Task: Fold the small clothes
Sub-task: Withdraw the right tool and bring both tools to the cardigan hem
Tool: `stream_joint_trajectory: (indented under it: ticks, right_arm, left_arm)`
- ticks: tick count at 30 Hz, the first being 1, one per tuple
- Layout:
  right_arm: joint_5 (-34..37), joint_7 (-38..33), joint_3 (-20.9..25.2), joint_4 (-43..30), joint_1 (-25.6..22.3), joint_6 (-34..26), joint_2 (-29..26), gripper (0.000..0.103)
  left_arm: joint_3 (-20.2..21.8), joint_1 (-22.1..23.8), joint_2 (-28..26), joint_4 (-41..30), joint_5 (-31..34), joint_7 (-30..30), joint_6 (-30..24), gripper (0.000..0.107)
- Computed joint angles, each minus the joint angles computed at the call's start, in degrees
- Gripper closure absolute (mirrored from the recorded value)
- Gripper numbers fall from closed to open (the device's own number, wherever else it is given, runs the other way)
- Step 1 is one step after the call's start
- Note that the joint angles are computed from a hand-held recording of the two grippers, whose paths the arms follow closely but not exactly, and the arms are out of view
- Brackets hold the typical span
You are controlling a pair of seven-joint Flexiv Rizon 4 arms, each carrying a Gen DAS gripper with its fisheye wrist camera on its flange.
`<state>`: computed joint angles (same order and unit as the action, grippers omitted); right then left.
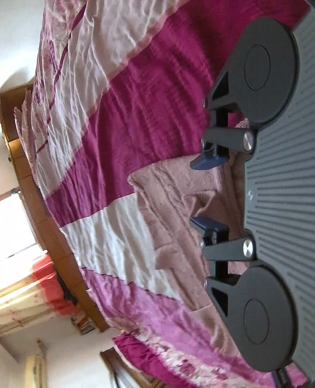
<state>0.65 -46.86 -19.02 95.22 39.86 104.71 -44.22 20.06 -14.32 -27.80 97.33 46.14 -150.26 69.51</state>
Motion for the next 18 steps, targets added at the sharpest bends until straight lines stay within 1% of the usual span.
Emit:
stream_joint_trajectory:
  ticks: [2,4,5,8,10,14,18]
  right_arm:
    - [0.6,-0.7,-0.6,0.6,0.8,2.4,0.2,0.05]
    - [0.4,-2.6,1.2,0.2,-0.1,4.6,0.4,0.05]
    - [-0.4,-3.8,3.1,-0.1,-1.2,5.4,0.4,0.048]
    - [-3.3,-7.1,8.1,-1.2,-4.2,4.5,0.4,0.045]
    - [-4.5,-8.3,10.0,-1.8,-5.1,3.3,0.0,0.045]
    - [-5.5,-7.8,11.3,-3.0,-6.0,-1.3,-1.2,0.042]
    - [-6.4,-8.3,12.1,-3.2,-6.9,0.8,-2.5,0.041]
  left_arm:
    - [0.0,0.0,-0.1,-0.1,0.0,-0.1,-0.2,0.041]
    - [0.0,-0.1,-0.2,-0.1,0.0,-0.3,-0.3,0.041]
    - [0.0,-0.1,-0.2,-0.1,0.0,-0.4,-0.4,0.041]
    - [0.0,-0.1,-0.3,-0.2,0.2,-0.6,-0.4,0.041]
    - [0.0,-0.2,-0.4,-0.2,0.4,-0.7,-0.4,0.04]
    - [0.1,-0.1,-0.5,0.0,0.6,-1.0,0.1,0.04]
    - [0.1,-0.1,-0.4,0.1,0.5,-0.9,0.2,0.04]
